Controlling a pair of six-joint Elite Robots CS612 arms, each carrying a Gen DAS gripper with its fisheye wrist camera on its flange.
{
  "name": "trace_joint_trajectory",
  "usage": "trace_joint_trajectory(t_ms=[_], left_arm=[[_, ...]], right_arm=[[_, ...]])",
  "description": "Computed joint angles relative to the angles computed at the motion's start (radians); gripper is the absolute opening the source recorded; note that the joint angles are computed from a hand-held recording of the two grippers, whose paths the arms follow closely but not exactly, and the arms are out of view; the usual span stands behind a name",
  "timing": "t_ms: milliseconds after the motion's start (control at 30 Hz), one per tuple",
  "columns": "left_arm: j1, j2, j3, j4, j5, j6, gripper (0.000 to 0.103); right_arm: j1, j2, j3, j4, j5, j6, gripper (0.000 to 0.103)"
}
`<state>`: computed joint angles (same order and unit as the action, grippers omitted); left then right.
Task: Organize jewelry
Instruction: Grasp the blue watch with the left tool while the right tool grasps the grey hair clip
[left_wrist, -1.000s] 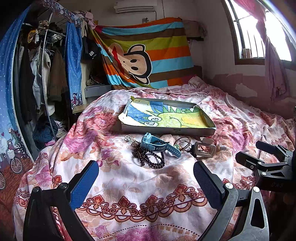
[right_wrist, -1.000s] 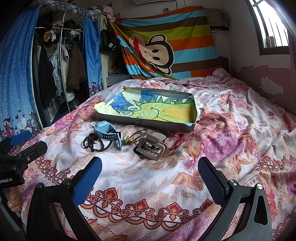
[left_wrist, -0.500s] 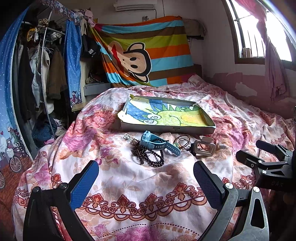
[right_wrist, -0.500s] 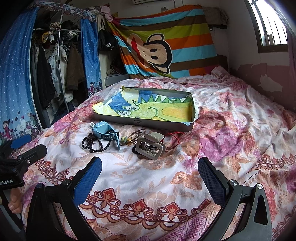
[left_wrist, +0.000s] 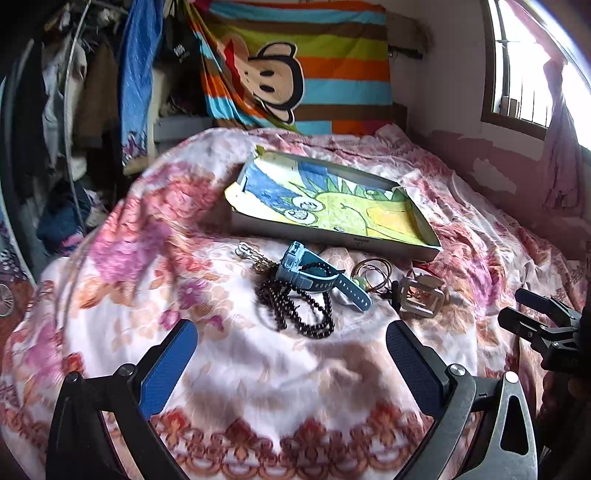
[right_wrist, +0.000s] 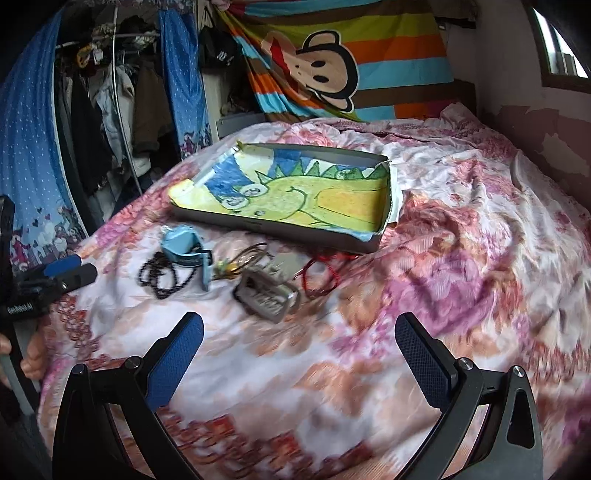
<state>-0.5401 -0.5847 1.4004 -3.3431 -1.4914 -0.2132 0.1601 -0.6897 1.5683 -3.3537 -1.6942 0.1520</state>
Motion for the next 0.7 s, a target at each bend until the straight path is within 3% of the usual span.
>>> trace_joint_trajectory(t_ms=[267,500,567,700], left_arm=[[0.01,0.055,-0.124,0.083,-0.035,0.032,0.099],[0.02,0.116,-0.256,0.189,-0.07,0.07,0.07],[0.021,0.129,-0.283,0.217,-0.074,0.082,0.061],[0.026,0.15,-0.331,0.274,-0.092,0.085,0.046]], right_arm=[[-0.02,0.041,-0.101,0.128,0.109,-0.07,0.098],[-0.033,0.067,-0.161,0.259,0.187,-0.116,0.071],[-0.034,0.072,-0.167,0.271,0.19,-0.109,0.058],[-0.032,0.087,-0.194,0.312,0.178,-0.109,0.057]])
